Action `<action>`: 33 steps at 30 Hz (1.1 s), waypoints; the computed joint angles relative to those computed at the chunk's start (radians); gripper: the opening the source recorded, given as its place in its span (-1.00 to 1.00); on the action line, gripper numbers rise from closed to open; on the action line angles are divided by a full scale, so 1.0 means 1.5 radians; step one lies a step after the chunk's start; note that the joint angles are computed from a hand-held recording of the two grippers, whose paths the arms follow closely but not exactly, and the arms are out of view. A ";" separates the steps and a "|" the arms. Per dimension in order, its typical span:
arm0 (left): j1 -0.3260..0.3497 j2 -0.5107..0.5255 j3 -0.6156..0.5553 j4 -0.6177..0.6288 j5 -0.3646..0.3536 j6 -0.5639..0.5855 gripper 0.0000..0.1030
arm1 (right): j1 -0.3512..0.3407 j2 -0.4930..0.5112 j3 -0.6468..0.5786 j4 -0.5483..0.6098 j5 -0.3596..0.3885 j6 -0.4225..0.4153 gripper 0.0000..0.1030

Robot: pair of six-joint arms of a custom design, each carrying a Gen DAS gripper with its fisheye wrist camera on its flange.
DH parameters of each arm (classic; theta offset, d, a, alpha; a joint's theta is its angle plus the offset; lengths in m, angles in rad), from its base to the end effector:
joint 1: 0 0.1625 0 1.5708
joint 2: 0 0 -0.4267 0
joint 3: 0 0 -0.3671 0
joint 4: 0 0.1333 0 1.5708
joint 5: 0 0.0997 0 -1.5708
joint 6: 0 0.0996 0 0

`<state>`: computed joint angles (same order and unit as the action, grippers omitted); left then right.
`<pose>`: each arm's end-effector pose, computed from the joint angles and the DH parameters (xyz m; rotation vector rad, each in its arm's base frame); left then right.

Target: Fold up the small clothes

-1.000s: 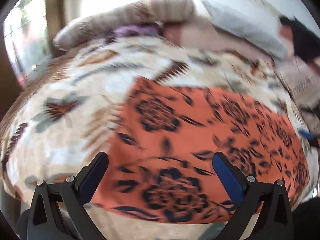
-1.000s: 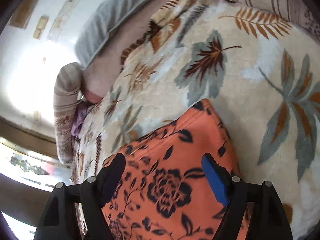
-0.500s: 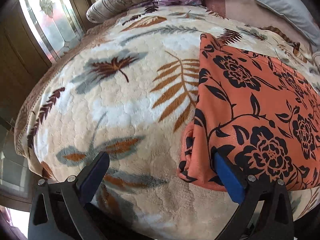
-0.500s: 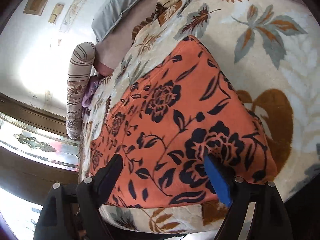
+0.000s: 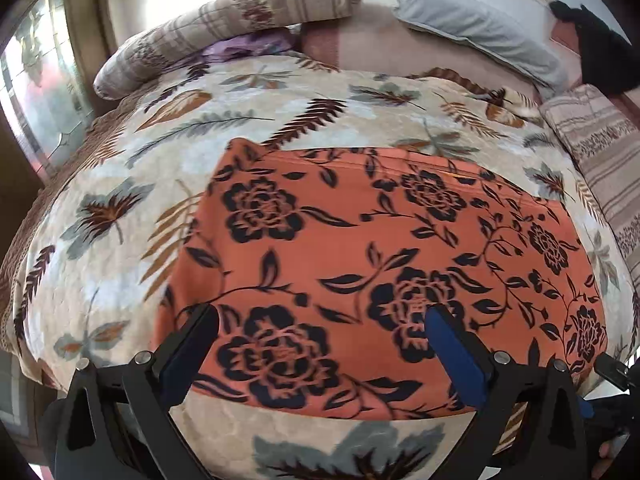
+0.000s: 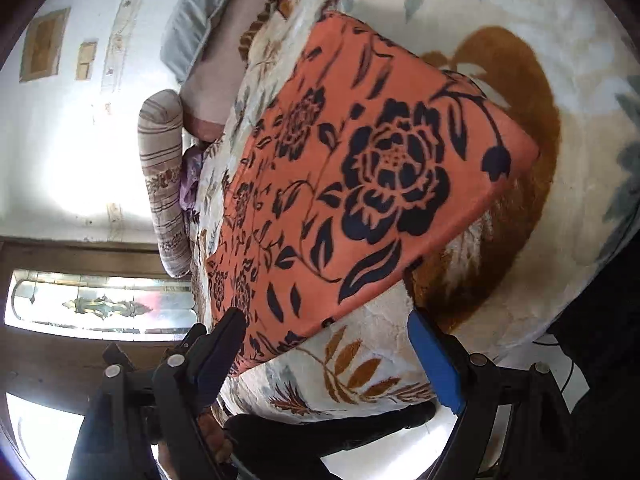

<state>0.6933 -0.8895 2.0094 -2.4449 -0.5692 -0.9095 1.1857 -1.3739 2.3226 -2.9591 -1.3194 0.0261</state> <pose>-0.2553 -0.4945 0.0872 0.1146 2.2227 -0.7752 -0.0145 -0.4567 0.2378 0.5107 2.8487 -0.7012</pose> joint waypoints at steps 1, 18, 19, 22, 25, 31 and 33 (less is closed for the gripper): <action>0.001 0.017 -0.016 0.001 -0.001 0.013 1.00 | -0.012 0.004 0.001 -0.016 0.015 0.017 0.66; 0.028 0.075 -0.079 0.062 -0.031 0.012 1.00 | -0.027 0.038 -0.019 -0.156 0.030 0.068 0.66; 0.029 0.074 -0.079 0.066 -0.032 0.008 1.00 | -0.024 0.037 -0.017 -0.164 0.024 0.066 0.66; 0.028 0.073 -0.078 0.063 -0.026 0.004 1.00 | -0.006 0.036 -0.015 -0.195 -0.007 0.044 0.66; 0.036 0.081 -0.090 0.080 -0.031 0.008 1.00 | 0.008 0.044 -0.022 -0.194 -0.040 0.028 0.66; 0.040 0.086 -0.095 0.090 -0.036 0.003 1.00 | -0.002 0.044 -0.021 -0.194 -0.028 0.026 0.66; 0.041 0.086 -0.096 0.089 -0.037 0.005 1.00 | 0.001 0.044 -0.022 -0.195 -0.034 0.020 0.66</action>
